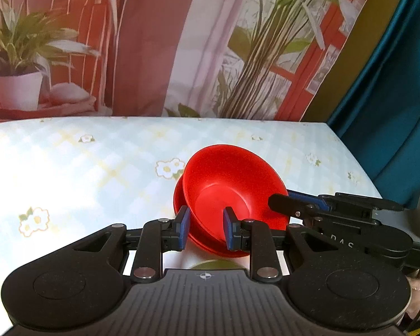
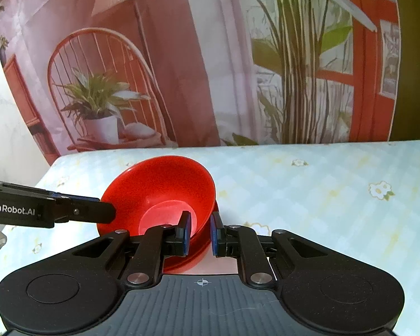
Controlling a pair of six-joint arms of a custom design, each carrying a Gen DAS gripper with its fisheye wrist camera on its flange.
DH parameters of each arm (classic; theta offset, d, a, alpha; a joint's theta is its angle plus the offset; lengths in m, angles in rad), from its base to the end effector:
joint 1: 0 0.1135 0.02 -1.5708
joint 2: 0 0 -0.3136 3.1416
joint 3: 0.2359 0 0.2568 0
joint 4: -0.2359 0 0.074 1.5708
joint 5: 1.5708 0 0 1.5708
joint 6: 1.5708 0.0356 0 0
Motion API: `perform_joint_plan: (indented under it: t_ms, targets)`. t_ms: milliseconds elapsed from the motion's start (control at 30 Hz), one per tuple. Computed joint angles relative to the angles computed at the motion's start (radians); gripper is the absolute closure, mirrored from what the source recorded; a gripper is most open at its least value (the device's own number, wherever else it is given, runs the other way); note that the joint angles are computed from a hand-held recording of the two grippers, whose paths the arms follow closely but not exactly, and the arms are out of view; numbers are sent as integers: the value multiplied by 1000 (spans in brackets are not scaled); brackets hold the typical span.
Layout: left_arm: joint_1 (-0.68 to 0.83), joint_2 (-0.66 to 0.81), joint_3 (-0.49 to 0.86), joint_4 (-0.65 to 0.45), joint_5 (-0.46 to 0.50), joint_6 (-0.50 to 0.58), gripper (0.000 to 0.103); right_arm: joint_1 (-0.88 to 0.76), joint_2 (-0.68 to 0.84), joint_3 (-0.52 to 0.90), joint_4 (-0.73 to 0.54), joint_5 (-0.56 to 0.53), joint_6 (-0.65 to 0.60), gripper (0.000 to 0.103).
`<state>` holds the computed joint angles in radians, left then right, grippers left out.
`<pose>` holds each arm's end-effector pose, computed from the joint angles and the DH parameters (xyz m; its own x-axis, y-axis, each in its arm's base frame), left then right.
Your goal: Organize plates and bowls
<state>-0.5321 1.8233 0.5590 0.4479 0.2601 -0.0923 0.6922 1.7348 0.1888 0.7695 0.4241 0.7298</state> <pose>0.2583 -0.1627 0.1182 -0.6844 0.2996 -0.6647 0.5815 0.7743 -0.2497 0.1736 0.1249 0.1002 -0.6392 0.2594 -0.7239 0.0946 0.9608 0.2607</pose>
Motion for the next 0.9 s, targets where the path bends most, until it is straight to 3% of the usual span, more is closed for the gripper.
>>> perform_joint_plan:
  t_ms: [533,900]
  targets:
    - [-2,18,-1,-9,-7,-1,76,-7,40,3,29,-21,-7,82]
    - [21,55,20,4,-8,-87,74,-20,82,2,55,-36,15,81]
